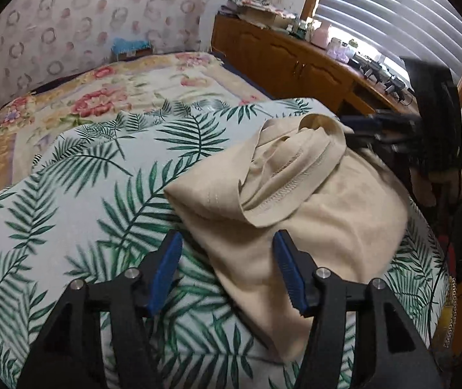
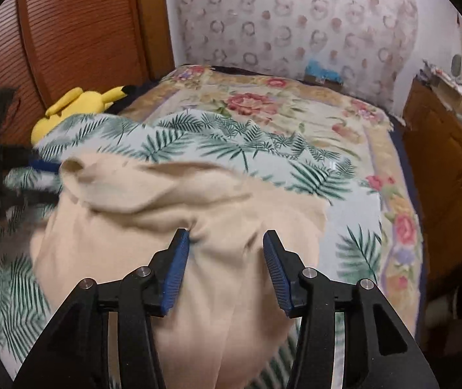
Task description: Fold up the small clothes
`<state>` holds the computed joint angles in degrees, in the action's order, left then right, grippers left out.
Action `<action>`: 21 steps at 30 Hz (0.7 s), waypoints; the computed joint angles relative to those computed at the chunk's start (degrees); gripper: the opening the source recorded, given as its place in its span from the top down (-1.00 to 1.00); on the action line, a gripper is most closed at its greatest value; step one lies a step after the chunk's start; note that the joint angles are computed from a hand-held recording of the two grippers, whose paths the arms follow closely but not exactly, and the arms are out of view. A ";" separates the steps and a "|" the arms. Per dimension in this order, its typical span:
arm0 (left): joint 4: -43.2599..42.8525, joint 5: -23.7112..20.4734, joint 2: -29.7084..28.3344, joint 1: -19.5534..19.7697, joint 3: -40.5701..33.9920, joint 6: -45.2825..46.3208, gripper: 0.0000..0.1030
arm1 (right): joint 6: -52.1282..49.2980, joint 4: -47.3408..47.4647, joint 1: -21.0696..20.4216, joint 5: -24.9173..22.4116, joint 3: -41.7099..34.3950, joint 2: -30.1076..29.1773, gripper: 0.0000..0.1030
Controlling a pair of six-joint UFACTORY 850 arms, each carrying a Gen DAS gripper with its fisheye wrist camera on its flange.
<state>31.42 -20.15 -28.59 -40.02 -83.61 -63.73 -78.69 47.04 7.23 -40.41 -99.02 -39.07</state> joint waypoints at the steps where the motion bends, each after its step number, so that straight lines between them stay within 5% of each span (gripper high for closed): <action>1: -1.51 -0.06 -0.50 0.30 -0.49 1.49 -0.12 | 0.66 -0.58 0.23 -0.28 -1.18 -0.75 0.06; 5: 1.62 -1.39 -1.88 1.17 -2.39 -1.48 -0.12 | 3.50 -2.95 0.69 -3.27 -6.94 -4.74 0.10; 6: 4.13 -1.71 -2.06 1.40 -2.74 -3.98 -0.12 | 3.40 -2.42 0.54 -4.74 -8.00 -5.48 0.22; 8: 7.50 -1.92 -2.32 2.10 -3.12 -7.75 -0.12 | 2.61 -0.62 -0.02 -8.28 -9.49 -6.65 0.86; 11: 12.06 -2.74 -2.38 3.17 -3.07 -14.72 -0.12 | -0.85 4.83 -1.05 -9.38 -8.64 -6.01 0.98; 15: 19.33 -4.63 -1.67 3.70 -1.95 -25.11 -0.12 | 7.90 1.51 -0.33 5.52 -3.95 -2.50 0.99; 18: 20.81 -2.63 -0.45 3.49 -0.23 -26.64 -0.12 | 11.81 -2.78 0.06 9.90 -2.30 -1.20 0.98; 21: 19.71 -1.92 -0.15 2.71 0.15 -24.75 -0.12 | 11.86 -2.97 -0.40 9.66 -1.03 -0.06 0.40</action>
<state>51.12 -22.07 -28.73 -37.31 -83.46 -88.48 -66.83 44.07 6.83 -30.75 -100.05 -39.13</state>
